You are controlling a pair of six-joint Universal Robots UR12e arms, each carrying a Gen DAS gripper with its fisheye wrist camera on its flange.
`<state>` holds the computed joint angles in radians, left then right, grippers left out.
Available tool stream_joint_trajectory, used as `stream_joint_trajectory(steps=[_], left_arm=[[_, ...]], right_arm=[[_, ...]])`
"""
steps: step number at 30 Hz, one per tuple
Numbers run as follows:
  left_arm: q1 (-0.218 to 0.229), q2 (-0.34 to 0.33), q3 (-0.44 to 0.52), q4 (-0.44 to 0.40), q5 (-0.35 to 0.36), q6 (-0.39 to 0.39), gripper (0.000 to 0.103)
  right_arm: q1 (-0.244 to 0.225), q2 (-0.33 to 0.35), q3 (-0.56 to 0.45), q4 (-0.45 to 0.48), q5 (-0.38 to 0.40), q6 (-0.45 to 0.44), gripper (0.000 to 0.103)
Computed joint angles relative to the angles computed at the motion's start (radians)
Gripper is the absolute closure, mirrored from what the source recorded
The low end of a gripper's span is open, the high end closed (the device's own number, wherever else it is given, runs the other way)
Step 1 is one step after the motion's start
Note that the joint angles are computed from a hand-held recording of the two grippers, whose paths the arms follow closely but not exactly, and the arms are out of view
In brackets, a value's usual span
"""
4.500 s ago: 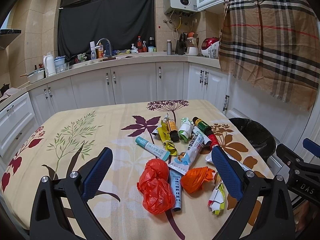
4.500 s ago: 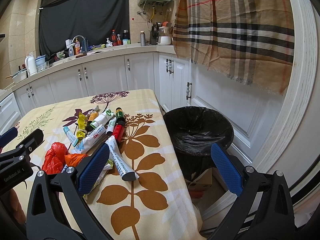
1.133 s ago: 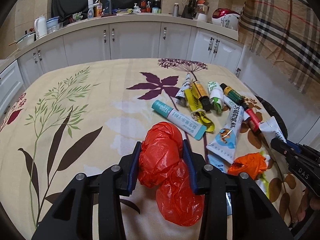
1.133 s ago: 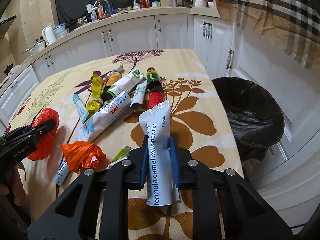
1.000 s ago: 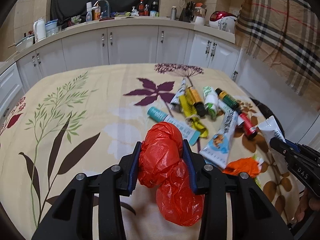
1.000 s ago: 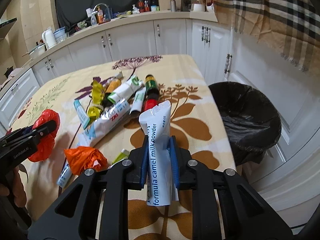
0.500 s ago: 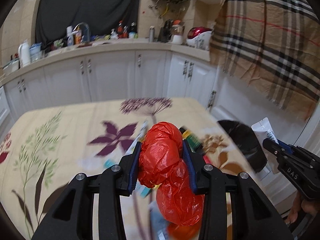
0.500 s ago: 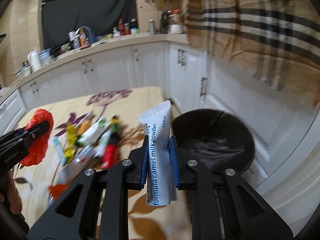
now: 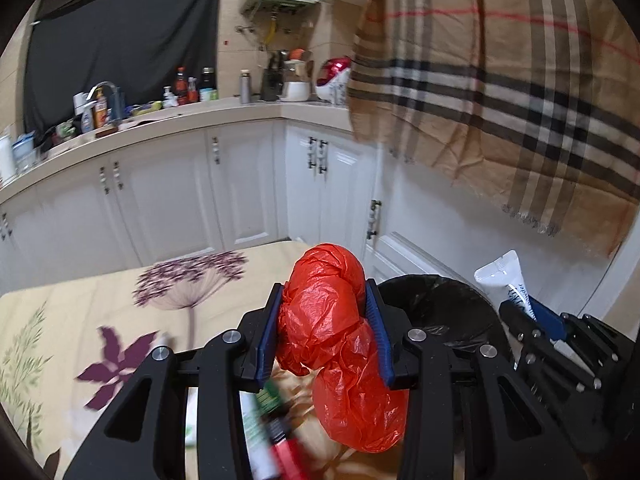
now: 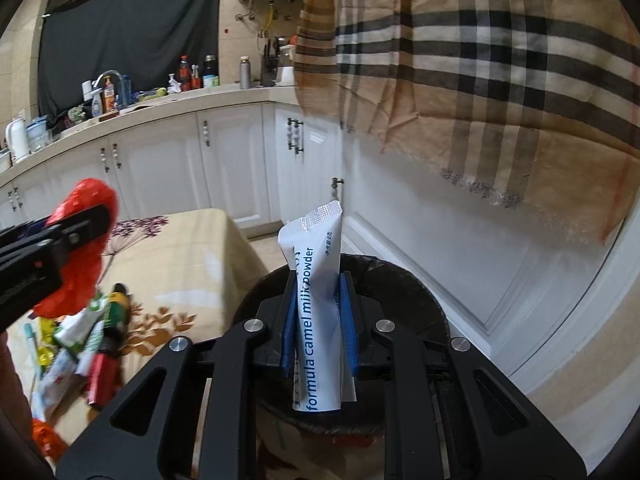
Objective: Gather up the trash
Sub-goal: 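Carry both items over the black bin and open both tools to drop them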
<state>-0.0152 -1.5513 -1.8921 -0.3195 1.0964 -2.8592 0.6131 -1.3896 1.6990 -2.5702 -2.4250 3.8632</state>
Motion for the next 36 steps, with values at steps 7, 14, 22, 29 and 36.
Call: stream_joint_trajectory(steps=[7, 14, 22, 29, 36], left_arm=[[-0.081, -0.062, 0.048, -0.01, 0.053, 0.037, 0.063], [-0.134, -0.113, 0.085, -0.034, 0.102, 0.068, 0.063], [-0.173, -0.156, 0.124, -0.097, 0.17, 0.095, 0.058], [-0.176, -0.156, 0.121, -0.082, 0.203, 0.069, 0.037], [-0.157, -0.13, 0.106, -0.075, 0.189, 0.061, 0.031]], right_arm=[[-0.047, -0.01, 0.033, -0.014, 0.027, 0.017, 0.084], [-0.085, -0.018, 0.065, -0.023, 0.056, 0.05, 0.084], [-0.121, -0.015, 0.086, -0.024, 0.097, 0.089, 0.076], [-0.126, -0.021, 0.094, 0.025, 0.085, 0.14, 0.057], [-0.096, -0.033, 0.086, 0.05, 0.057, 0.151, 0.042]])
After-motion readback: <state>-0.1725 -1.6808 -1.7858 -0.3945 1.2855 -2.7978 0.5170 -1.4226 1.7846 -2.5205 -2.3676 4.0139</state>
